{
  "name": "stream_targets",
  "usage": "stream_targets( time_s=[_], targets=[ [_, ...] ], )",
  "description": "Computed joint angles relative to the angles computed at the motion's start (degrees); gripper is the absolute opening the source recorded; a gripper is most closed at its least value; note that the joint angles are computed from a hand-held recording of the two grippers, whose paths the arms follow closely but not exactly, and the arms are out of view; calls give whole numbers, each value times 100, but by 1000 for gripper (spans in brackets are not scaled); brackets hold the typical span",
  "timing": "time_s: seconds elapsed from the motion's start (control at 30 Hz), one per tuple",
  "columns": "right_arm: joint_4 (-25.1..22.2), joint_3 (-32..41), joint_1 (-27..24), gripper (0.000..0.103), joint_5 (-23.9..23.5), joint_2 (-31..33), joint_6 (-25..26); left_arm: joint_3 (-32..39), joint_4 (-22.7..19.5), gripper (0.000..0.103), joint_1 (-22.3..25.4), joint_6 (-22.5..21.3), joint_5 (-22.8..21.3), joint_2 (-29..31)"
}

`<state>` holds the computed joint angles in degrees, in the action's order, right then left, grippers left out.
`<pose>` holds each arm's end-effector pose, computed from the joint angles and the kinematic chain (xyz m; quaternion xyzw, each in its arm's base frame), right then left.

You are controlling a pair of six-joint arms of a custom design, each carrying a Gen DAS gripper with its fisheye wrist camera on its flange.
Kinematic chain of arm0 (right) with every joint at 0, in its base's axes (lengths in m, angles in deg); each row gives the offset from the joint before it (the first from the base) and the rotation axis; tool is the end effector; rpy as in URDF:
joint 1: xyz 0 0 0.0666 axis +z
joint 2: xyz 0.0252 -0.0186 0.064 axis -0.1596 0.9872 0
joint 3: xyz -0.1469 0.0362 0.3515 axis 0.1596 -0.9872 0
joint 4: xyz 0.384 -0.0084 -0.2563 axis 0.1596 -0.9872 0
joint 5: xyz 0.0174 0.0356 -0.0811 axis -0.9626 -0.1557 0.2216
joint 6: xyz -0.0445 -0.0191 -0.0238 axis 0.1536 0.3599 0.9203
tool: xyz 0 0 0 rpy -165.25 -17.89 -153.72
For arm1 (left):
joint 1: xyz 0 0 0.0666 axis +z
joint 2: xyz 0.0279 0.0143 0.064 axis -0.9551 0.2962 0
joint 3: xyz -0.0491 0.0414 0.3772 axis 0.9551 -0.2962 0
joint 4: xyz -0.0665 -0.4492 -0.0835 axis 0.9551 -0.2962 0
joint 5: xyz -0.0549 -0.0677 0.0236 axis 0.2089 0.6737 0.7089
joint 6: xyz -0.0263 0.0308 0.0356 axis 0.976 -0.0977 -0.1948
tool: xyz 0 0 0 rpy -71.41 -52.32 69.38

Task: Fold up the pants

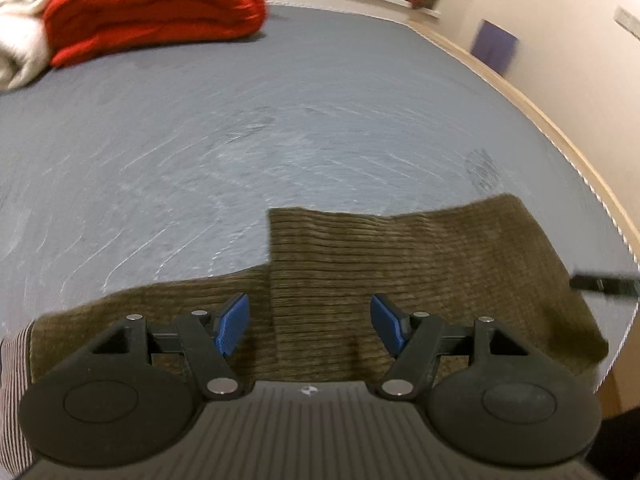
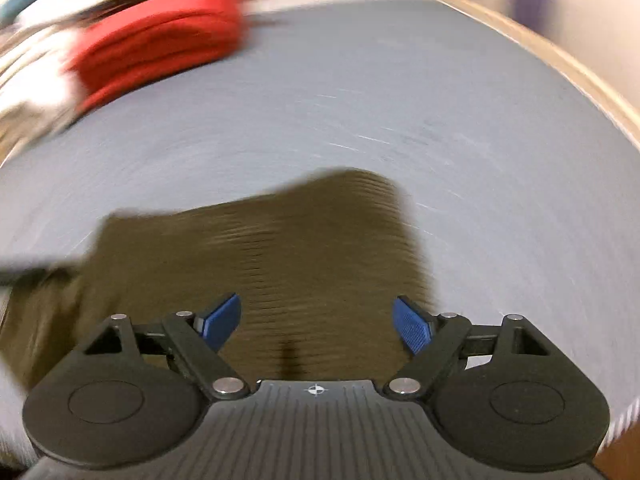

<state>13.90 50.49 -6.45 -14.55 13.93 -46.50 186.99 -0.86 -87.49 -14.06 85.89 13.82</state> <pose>0.4937 0.0202 0.4376 0.2300 0.9174 0.0511 0.3208 0.6343 -0.1746 0.4339 0.2066 0.9196 -0.1209 0.3115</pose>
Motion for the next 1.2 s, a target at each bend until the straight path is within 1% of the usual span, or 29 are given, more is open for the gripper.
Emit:
stream_targets(
  time_s=[0.07,0.1,0.13,0.17,0.23,0.27,0.33,0.5,0.57,0.63,0.67,0.7,0.73,0.8,0.83,0.9,0.93,0.97,1.03,1.07,1.13,1.2],
  targets=[
    [-83,-188,-121,84,402,-73,-620,-54,9,72,-73,-80,-21,-27],
    [-166,-229,-176,85,405,-87,-871,-75,4,72,-99,-105,-16,-32],
    [-129,-312,-256,84,234,-139,-1009,-111,-9,72,-118,-154,7,-59],
    [17,-436,-313,84,75,-214,-949,-135,-3,73,-137,-188,16,-80],
    [3,-524,-344,85,124,-234,-663,-170,28,73,-183,-251,4,-109],
    [-4,-587,-392,85,46,-251,-666,-172,33,73,-194,-289,6,-116],
    [3,-672,-477,85,-332,-231,-756,-211,68,74,-213,-327,-16,-137],
    [102,-791,-532,86,-751,-106,-422,-300,66,74,-234,-401,-70,-175],
    [179,-762,-531,85,-900,31,-463,-317,79,75,-243,-422,-101,-184],
    [153,-633,-540,82,-1047,151,-525,-326,103,76,-245,-415,-110,-187],
    [164,-623,-543,74,-1102,166,-541,-326,108,76,-246,-415,-108,-186],
    [188,-616,-537,69,-1168,170,-518,-326,114,76,-244,-418,-109,-181],
    [186,-580,-511,67,-1116,196,-466,-315,109,76,-241,-418,-109,-173],
    [206,-630,-472,52,-1041,86,-384,-278,87,76,-237,-414,-93,-146],
    [248,-637,-440,48,-1014,66,-400,-261,76,76,-238,-408,-87,-138],
    [359,-679,-376,31,-962,-58,-386,-244,85,76,-237,-397,-64,-127],
    [398,-709,-332,27,-916,-150,-345,-234,97,76,-235,-377,-24,-123],
    [479,-730,-253,23,-817,-227,-248,-253,144,76,-230,-331,15,-139],
    [718,-798,-15,21,-482,-421,171,-366,437,76,-206,-19,164,-245],
    [907,-857,113,20,-344,-516,442,-388,548,77,-180,144,368,-280],
    [1345,-992,410,20,-111,-720,1051,-438,786,82,-138,453,783,-353],
    [1851,-1157,754,19,-14,-930,1770,-431,907,84,-112,698,1232,-368]
  ],
)
